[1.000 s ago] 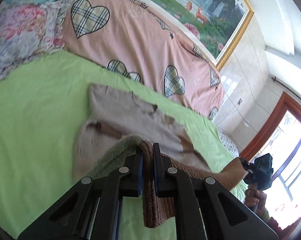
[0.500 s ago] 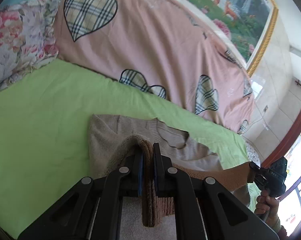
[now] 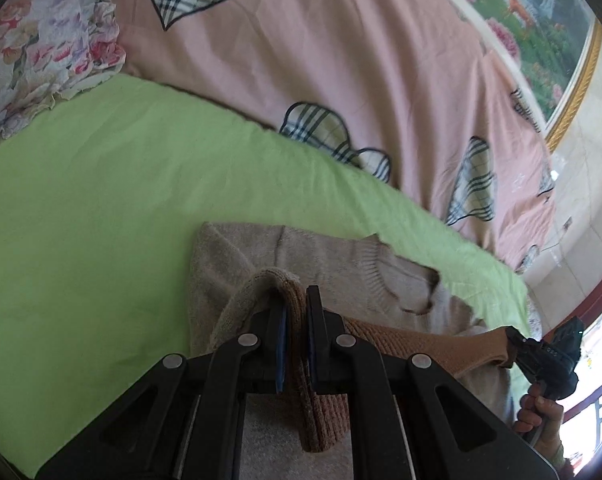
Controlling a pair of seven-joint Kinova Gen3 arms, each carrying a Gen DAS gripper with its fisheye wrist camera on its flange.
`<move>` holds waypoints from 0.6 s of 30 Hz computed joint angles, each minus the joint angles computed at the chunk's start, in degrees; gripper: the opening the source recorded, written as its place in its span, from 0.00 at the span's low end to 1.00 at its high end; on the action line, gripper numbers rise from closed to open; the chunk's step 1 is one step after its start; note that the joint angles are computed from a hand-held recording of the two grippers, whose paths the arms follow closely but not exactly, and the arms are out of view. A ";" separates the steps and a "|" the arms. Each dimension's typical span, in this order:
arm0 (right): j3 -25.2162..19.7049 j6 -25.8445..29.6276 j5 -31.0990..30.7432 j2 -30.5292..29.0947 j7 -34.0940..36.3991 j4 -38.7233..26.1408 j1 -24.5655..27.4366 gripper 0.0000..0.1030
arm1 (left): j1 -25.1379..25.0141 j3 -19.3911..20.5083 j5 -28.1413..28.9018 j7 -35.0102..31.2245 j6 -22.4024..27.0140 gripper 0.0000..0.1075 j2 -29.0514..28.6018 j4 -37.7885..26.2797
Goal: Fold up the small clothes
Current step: 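Lay the hem down near the collar and open both grippers, withdrawing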
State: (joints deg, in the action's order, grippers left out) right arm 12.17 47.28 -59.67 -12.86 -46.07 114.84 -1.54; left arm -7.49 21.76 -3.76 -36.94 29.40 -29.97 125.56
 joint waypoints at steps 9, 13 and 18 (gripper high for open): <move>-0.40 0.40 5.74 -2.78 -7.82 1.68 2.12 0.42 | 5.36 0.75 2.89 1.73 3.09 0.17 -3.37 1.91; 2.19 3.27 6.68 -8.62 -3.57 4.22 -2.26 0.42 | 9.95 4.44 6.49 1.43 2.81 0.26 -5.57 1.80; -4.04 5.34 14.10 -8.57 -4.34 3.59 -7.49 0.42 | 9.08 12.92 6.04 1.19 1.94 0.35 0.48 -1.63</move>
State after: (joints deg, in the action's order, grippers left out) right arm 8.12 52.63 -45.57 -21.43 -50.41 118.43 -9.03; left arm 1.59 34.68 2.28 -35.75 31.34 -29.49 123.93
